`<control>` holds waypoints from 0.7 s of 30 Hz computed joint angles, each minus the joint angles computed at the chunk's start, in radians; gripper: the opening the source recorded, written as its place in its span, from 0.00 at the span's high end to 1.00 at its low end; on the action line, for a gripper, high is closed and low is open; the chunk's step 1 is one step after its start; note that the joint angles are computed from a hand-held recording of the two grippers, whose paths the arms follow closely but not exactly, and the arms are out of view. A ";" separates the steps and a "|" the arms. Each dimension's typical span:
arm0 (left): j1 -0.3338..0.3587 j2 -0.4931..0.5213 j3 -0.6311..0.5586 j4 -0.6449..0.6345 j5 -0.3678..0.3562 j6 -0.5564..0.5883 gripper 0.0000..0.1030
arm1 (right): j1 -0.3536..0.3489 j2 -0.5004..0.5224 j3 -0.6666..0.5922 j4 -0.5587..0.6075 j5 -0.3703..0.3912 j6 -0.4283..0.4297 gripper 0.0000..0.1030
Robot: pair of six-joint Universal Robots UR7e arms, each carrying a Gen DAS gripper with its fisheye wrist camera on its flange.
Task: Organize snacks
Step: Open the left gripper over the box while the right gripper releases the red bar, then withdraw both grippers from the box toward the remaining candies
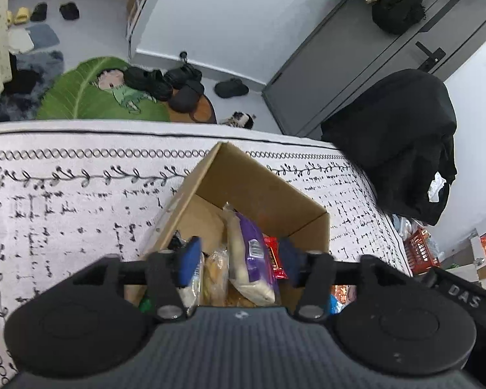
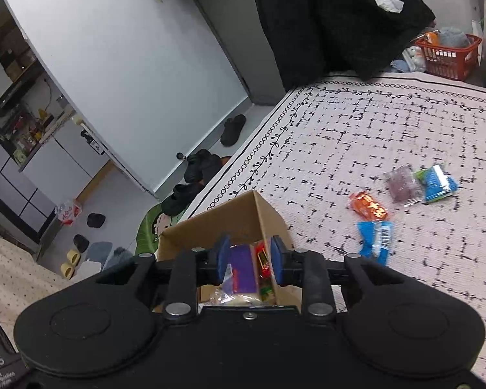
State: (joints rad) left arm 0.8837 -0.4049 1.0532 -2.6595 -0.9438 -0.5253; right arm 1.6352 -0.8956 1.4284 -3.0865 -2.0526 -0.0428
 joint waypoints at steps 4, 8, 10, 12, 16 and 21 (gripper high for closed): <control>-0.019 -0.007 0.015 -0.003 0.016 0.028 0.31 | -0.002 -0.042 0.049 -0.019 -0.009 -0.006 0.68; -0.039 -0.009 0.027 -0.005 0.019 0.057 0.24 | -0.006 -0.085 0.096 -0.052 -0.026 -0.021 0.55; -0.050 -0.010 0.031 -0.005 0.023 0.067 0.18 | -0.009 -0.106 0.117 -0.062 -0.029 -0.030 0.53; -0.060 -0.011 0.036 -0.007 0.026 0.069 0.16 | -0.015 -0.127 0.138 -0.073 -0.031 -0.037 0.49; -0.080 -0.009 0.047 -0.020 0.034 0.092 0.14 | -0.023 -0.159 0.175 -0.118 -0.041 -0.065 0.34; -0.101 -0.003 0.056 -0.027 0.043 0.124 0.08 | -0.037 -0.184 0.216 -0.201 -0.053 -0.101 0.15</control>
